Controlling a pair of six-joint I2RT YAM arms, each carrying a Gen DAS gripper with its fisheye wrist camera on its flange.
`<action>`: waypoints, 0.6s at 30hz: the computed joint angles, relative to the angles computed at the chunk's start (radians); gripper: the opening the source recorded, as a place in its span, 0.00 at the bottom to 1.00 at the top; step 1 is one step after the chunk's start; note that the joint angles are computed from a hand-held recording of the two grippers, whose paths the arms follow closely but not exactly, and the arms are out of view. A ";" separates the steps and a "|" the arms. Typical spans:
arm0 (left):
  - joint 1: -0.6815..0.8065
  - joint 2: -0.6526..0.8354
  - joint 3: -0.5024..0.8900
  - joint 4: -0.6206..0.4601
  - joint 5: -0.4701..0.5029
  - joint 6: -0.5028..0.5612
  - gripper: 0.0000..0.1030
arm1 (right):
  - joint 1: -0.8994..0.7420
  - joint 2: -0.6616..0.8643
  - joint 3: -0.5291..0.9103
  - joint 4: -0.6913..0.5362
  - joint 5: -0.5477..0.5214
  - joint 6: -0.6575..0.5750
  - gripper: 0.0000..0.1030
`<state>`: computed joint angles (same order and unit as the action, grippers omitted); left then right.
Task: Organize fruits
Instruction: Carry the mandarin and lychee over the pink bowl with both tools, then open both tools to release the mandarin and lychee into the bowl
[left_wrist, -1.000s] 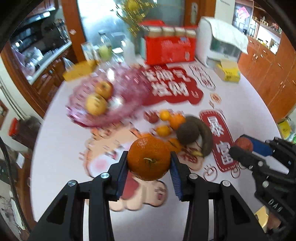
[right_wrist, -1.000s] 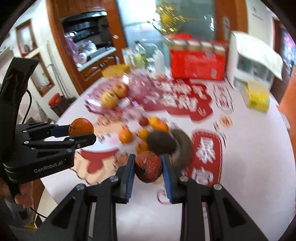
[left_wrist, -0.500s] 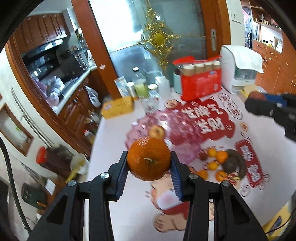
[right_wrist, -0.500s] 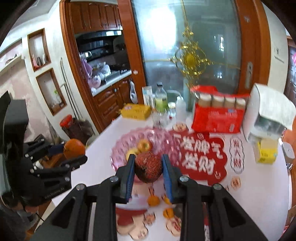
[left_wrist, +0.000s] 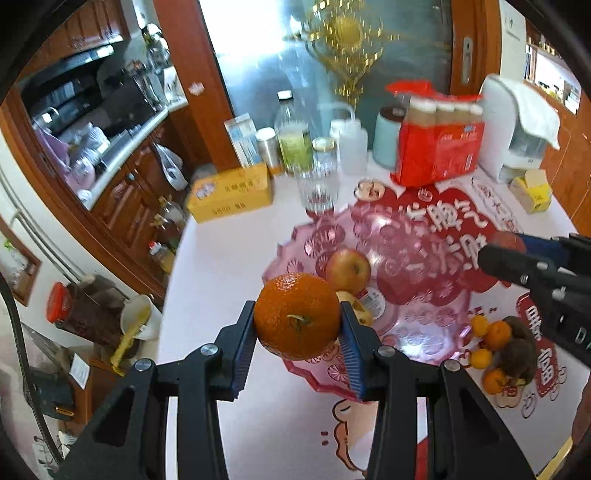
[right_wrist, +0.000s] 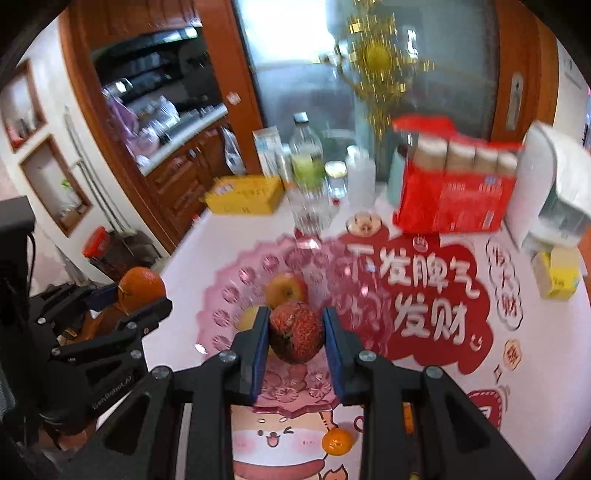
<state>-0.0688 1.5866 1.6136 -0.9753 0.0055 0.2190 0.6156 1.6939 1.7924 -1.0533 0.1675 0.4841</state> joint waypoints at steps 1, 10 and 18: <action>0.002 0.023 -0.023 0.030 0.006 0.004 0.40 | 0.000 0.010 -0.018 0.010 0.002 0.007 0.28; -0.023 0.187 -0.109 0.191 0.043 -0.018 0.40 | -0.036 0.139 -0.113 0.064 -0.017 0.052 0.28; -0.026 0.272 -0.100 0.234 0.067 -0.021 0.41 | -0.037 0.212 -0.117 0.077 -0.018 0.054 0.28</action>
